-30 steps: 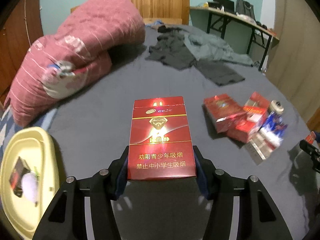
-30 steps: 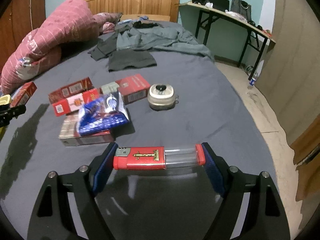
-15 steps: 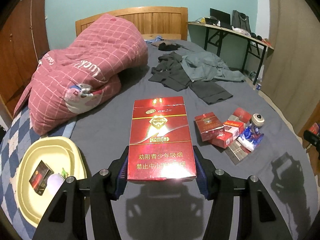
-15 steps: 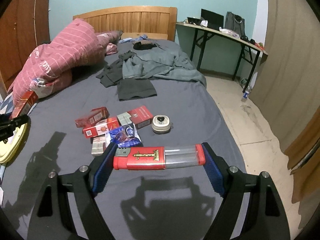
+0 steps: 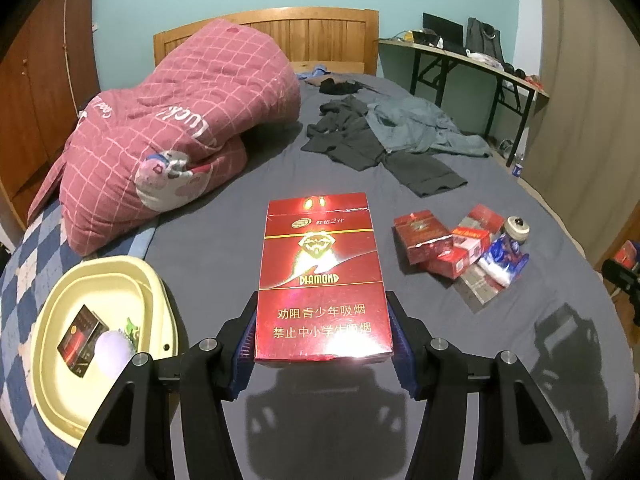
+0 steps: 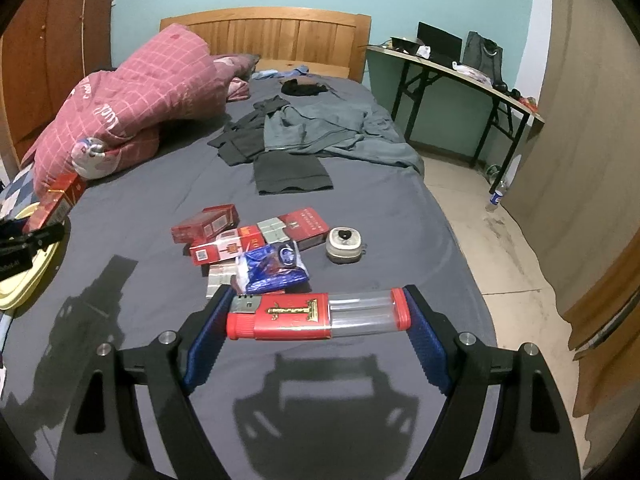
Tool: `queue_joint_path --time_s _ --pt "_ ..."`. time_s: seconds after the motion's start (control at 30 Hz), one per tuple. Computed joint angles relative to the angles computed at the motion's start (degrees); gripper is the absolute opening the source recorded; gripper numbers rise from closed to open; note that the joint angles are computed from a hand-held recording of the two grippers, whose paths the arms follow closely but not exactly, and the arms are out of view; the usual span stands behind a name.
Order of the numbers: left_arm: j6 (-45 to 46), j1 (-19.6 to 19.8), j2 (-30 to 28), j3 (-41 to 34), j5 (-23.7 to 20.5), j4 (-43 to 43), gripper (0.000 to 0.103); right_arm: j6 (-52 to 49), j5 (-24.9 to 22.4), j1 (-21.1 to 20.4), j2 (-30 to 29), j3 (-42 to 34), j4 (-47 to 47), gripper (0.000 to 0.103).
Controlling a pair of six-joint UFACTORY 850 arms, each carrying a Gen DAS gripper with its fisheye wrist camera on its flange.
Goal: Organize objects
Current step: 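Carry the Diamond box and lighter with both tools over the yellow basin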
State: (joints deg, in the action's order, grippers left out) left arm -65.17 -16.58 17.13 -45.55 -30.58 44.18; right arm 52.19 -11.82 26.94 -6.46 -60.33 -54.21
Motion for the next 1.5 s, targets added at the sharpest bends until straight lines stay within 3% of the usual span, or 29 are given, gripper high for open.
queue_joint_path --time_s 0.6,0.87,1.13,1.27,1.5 --pt "4.87 6.96 5.72 7.18 1.79 -3.61 0.056 -1.31 0.01 6.88 -3.09 -1.58 3.67 0.082" --pt "10.45 13.04 11.7 10.31 0.81 -7.38 0.056 -4.14 0.35 12.29 -5.76 -4.25 7.42 0.082" --pt "20.83 22.45 18.39 13.33 0.63 -13.65 0.056 -14.83 0.68 18.71 -9.65 -9.14 19.58 0.082" --pt "27.77 28.21 21.12 14.54 0.29 -17.14 0.056 -16.86 0.1 21.91 -11.22 -11.52 20.25 0.082" --pt "39.09 38.89 22.62 13.92 0.95 -23.4 0.056 -25.23 -0.8 26.26 -15.11 -18.18 26.62 0.082"
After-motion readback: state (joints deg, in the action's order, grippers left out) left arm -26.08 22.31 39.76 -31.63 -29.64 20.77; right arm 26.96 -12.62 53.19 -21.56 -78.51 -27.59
